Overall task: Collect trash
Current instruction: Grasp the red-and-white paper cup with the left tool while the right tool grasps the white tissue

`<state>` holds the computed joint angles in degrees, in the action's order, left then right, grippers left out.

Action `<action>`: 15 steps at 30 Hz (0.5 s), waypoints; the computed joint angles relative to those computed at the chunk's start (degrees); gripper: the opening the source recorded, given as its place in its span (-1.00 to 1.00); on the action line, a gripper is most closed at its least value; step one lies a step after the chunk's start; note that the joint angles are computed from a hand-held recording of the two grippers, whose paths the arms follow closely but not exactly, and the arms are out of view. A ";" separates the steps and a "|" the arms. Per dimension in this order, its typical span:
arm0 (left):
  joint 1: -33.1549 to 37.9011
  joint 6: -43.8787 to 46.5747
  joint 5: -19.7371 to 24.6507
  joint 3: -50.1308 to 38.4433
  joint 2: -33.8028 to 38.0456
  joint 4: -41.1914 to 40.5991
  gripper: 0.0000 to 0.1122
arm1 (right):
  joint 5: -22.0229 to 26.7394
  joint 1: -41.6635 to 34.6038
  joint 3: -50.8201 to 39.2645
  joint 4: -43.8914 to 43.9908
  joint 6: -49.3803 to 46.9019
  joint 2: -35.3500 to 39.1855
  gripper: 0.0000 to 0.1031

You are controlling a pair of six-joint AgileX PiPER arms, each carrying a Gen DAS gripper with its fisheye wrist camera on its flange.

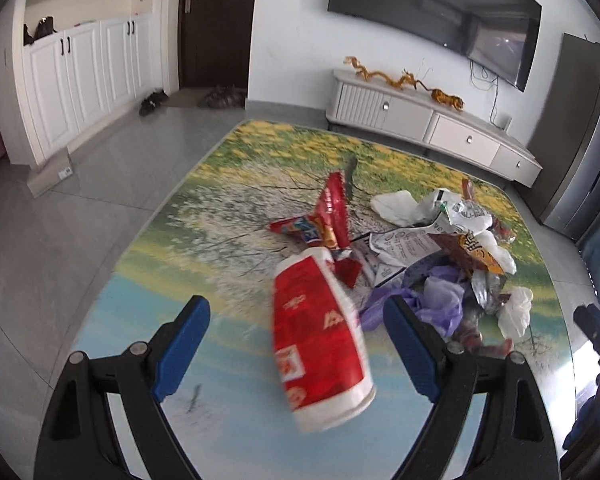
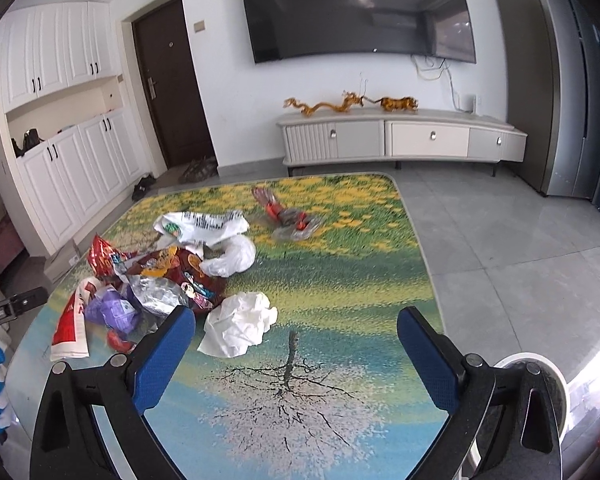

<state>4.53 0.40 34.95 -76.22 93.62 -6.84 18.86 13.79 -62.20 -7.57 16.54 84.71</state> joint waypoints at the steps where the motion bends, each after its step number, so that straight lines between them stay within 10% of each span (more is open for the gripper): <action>1: -0.33 -0.82 0.53 -1.23 1.21 0.51 0.58 | 0.44 -0.29 -0.73 2.86 -3.01 0.81 0.96; 15: 0.64 -3.90 9.09 -11.54 12.52 -1.06 0.33 | 8.46 -3.54 -13.74 31.43 -32.76 16.89 0.53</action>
